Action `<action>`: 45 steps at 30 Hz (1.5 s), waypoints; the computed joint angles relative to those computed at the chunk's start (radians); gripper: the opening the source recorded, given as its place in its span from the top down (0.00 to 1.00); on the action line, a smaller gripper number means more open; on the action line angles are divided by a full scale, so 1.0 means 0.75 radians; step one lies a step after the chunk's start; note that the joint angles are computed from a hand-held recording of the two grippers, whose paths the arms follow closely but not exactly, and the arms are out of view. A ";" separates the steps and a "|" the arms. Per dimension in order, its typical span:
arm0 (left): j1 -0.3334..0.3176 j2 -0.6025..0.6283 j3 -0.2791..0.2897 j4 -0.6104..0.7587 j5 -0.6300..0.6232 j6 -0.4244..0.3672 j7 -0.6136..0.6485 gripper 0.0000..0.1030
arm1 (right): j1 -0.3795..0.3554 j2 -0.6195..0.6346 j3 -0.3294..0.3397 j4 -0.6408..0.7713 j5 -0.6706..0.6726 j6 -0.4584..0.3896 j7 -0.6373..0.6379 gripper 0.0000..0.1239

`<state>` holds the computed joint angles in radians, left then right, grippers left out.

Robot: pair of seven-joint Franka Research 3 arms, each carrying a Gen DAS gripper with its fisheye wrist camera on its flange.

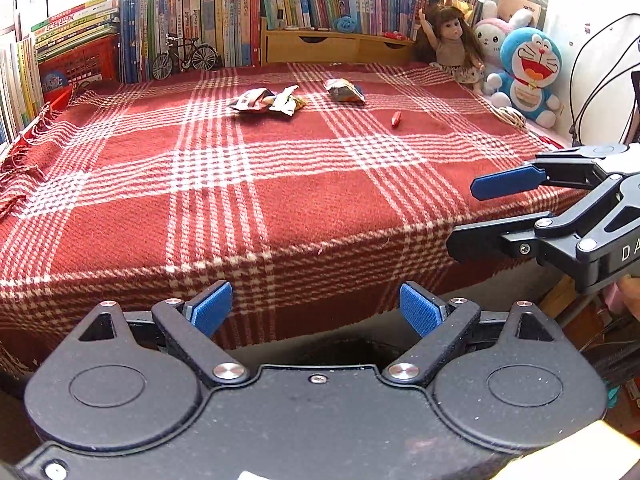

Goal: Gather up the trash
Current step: 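Bring both open tools back over the remaining wrappers on the blanket, then grasp the macaron-print wrapper with the left tool while the right tool grasps the colorful snack packet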

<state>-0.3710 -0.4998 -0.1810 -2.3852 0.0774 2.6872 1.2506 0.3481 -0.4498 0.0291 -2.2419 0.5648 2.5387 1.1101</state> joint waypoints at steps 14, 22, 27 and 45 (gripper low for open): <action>0.118 0.144 -0.016 0.121 0.092 0.149 -0.126 0.10 | -0.008 0.091 -0.022 0.080 0.087 0.131 0.013 0.22; 0.246 0.256 -0.058 0.227 0.253 0.194 -0.268 0.10 | -0.056 0.180 0.009 0.141 -0.016 0.226 0.092 0.22; 0.306 0.392 -0.048 0.374 0.326 0.203 -0.348 0.10 | -0.109 0.304 0.039 0.257 -0.163 0.262 0.207 0.22; 0.194 1.370 0.020 1.545 0.269 -0.091 -0.471 0.08 | -0.144 1.150 -0.070 1.276 -0.696 -0.001 0.742 0.22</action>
